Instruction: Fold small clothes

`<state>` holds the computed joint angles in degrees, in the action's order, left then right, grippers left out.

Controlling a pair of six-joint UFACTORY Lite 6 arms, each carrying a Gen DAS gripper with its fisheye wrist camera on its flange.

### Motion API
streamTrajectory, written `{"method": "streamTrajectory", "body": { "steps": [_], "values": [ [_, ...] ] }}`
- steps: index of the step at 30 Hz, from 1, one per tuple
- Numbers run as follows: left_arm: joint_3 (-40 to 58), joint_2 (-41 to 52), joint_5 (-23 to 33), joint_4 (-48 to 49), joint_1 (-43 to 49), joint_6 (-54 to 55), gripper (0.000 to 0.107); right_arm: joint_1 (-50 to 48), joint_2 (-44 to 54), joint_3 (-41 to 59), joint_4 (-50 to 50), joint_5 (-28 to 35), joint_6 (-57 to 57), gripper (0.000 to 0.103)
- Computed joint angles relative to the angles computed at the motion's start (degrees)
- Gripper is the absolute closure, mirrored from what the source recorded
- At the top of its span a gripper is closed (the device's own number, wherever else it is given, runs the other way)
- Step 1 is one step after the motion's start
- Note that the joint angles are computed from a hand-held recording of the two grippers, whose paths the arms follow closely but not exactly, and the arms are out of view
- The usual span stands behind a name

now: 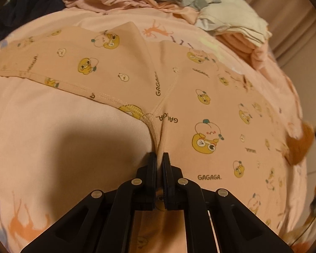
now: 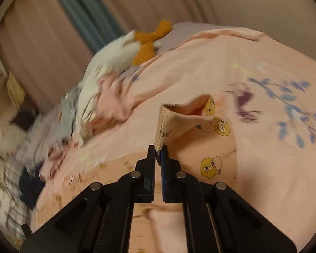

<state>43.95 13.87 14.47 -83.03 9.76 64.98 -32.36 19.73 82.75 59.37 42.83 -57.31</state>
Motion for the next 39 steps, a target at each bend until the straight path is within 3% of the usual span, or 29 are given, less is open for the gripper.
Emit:
{"method": "streamTrajectory", "body": {
  "steps": [2, 6, 10, 14, 16, 18, 20, 26, 29, 34, 39],
  "values": [
    [-0.38, 0.64, 3.7, -4.8, 2.47, 6.16, 0.1, 9.72, -3.61, -0.95, -3.47, -2.08, 3.45, 0.098],
    [2.71, 3.9, 12.81, 2.24, 8.37, 1.16, 0.1, 31.42, -8.65, -4.06, -11.69, -8.83, 13.67, 0.098],
    [1.33, 3.55, 14.76, -0.44, 9.61, 4.84, 0.1, 50.51, 0.19, 0.58, -28.99, -11.89, 32.95, 0.094],
    [0.28, 3.83, 17.96, -3.07, 11.77, 7.46, 0.1, 57.22, 5.35, 1.1, -35.67, -9.41, 38.82, 0.095],
    [-0.19, 3.03, 18.63, -1.33, 11.89, 7.31, 0.1, 56.73, 3.98, -0.43, -34.87, -8.08, 37.3, 0.083],
    [-1.57, 1.35, 19.1, -0.08, 12.23, 9.24, 0.1, 55.89, 1.85, -1.38, -37.48, -8.16, 40.18, 0.061],
    [-3.91, -0.51, 19.69, -0.58, 13.29, 14.18, 0.1, 56.1, -0.05, -1.67, -41.65, -9.9, 45.31, 0.052],
    [-5.26, -0.56, 26.26, -4.71, 22.19, 17.47, 0.1, 50.31, -6.07, -9.86, -45.77, -14.62, 47.41, 0.061],
    [-6.33, -2.42, 22.12, -8.18, 21.05, 20.85, 0.1, 42.08, -5.89, -12.26, -47.18, -14.98, 47.89, 0.072],
    [-3.85, 1.33, 19.15, -9.96, 17.99, 20.0, 0.1, 26.07, -3.53, -11.75, -36.2, -11.51, 37.68, 0.077],
    [-3.78, 2.02, 19.99, -9.97, 18.65, 20.03, 0.1, 24.52, -5.37, -14.59, -32.18, -13.39, 30.38, 0.079]
  ]
}}
